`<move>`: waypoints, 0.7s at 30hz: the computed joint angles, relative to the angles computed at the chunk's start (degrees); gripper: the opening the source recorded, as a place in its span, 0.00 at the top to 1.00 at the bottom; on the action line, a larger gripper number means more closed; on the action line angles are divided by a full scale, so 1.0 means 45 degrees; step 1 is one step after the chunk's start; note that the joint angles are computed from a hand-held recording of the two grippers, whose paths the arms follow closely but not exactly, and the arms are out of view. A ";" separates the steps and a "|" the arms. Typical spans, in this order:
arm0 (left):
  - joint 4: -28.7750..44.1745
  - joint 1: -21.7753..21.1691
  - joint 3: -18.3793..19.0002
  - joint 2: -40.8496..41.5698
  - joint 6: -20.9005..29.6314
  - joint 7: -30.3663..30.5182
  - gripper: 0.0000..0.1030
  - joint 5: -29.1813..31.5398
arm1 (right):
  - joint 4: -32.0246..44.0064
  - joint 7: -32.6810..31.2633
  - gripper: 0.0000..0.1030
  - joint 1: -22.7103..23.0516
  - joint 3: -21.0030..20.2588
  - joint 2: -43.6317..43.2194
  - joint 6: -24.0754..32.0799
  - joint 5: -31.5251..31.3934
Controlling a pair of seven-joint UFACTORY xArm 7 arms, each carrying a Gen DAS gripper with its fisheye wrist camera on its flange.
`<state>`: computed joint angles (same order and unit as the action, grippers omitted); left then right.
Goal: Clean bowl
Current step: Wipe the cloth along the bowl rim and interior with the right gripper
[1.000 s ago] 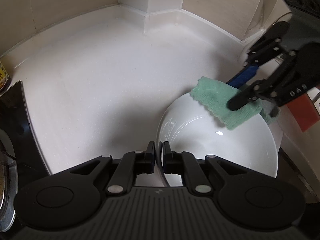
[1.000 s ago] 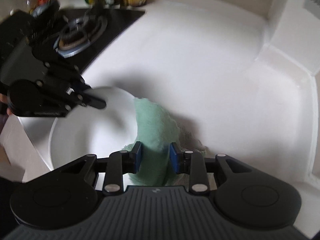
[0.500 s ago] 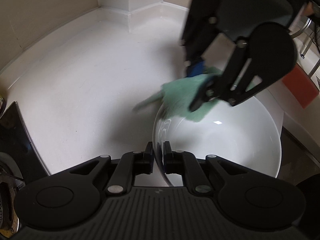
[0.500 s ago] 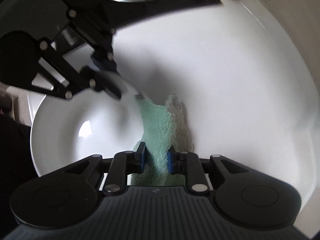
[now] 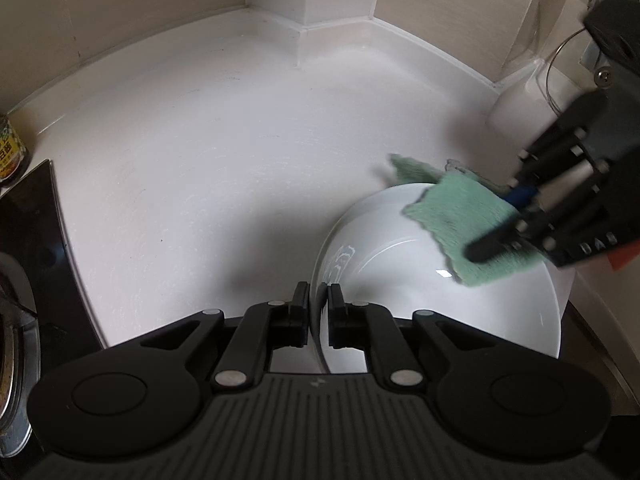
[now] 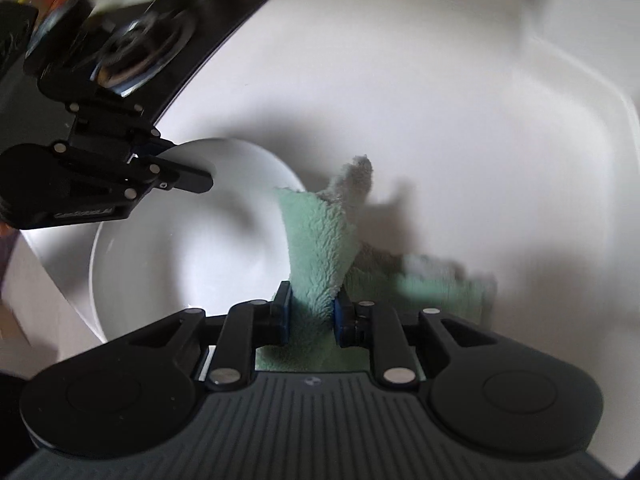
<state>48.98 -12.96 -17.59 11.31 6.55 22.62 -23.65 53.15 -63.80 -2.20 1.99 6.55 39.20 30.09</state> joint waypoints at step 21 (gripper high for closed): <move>0.3487 -0.1072 0.1144 0.1453 0.4430 0.2651 0.91 0.2920 | 0.2083 -0.3381 0.83 0.0514 0.0380 0.1057 0.1189 -0.3053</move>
<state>64.68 -17.79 -12.45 17.85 26.49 34.55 -10.52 62.52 -79.01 0.11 3.69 11.31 44.55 16.36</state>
